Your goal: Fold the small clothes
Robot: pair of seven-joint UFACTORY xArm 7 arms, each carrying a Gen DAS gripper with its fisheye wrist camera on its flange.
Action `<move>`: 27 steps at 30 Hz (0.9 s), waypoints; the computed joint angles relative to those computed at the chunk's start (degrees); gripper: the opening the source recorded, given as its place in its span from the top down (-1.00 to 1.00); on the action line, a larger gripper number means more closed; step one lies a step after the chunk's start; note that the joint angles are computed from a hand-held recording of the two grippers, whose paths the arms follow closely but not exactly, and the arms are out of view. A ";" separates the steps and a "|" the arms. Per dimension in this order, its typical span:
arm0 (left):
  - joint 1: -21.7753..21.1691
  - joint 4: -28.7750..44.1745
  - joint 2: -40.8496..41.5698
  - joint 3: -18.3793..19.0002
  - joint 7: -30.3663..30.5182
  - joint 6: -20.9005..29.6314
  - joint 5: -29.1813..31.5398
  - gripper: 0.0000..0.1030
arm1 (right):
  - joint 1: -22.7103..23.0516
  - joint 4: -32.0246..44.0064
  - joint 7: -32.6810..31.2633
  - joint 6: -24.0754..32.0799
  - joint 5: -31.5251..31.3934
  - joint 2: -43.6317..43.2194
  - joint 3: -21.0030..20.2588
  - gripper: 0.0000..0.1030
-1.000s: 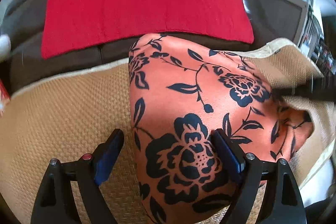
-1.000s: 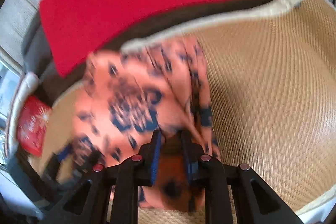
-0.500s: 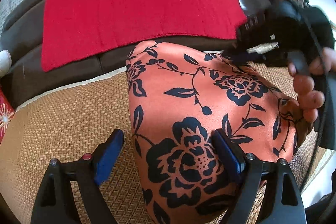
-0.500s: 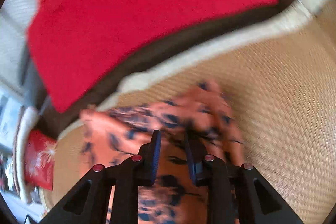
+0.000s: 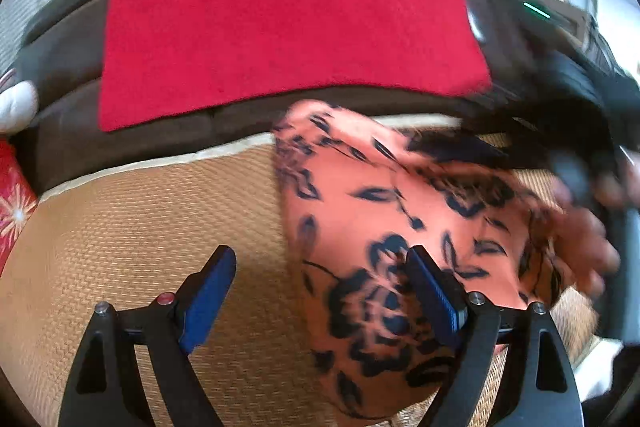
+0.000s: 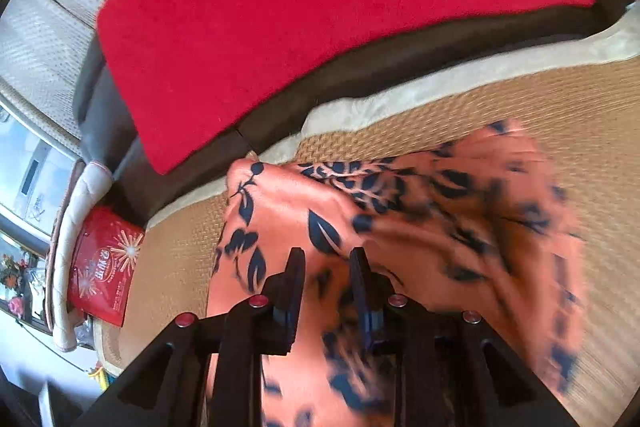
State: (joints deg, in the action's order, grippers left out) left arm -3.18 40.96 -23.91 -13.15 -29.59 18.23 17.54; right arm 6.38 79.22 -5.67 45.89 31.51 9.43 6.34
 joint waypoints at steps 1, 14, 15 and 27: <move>1.04 -0.25 -0.81 -0.06 -1.24 0.05 0.23 -0.69 | -0.33 -1.10 -0.45 -0.26 -0.03 -1.04 -0.26 0.47; 2.32 2.51 -0.05 -3.72 -9.10 11.72 10.67 -0.70 | -1.64 -20.49 -7.51 1.86 1.37 -19.60 -7.04 0.44; 2.08 2.26 -0.65 -3.62 -9.68 11.65 11.21 -0.70 | -1.46 -21.24 -8.10 0.90 2.44 -20.26 -7.29 0.44; 5.78 1.92 -9.45 -7.40 -16.63 12.15 17.17 -0.73 | 4.02 -28.06 -14.59 -16.38 12.68 -26.92 -8.79 0.40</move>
State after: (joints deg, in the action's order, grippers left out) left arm 2.60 42.89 -33.35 -20.54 -46.22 30.38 34.71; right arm 10.41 51.17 -20.26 29.52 44.19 -17.49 -2.45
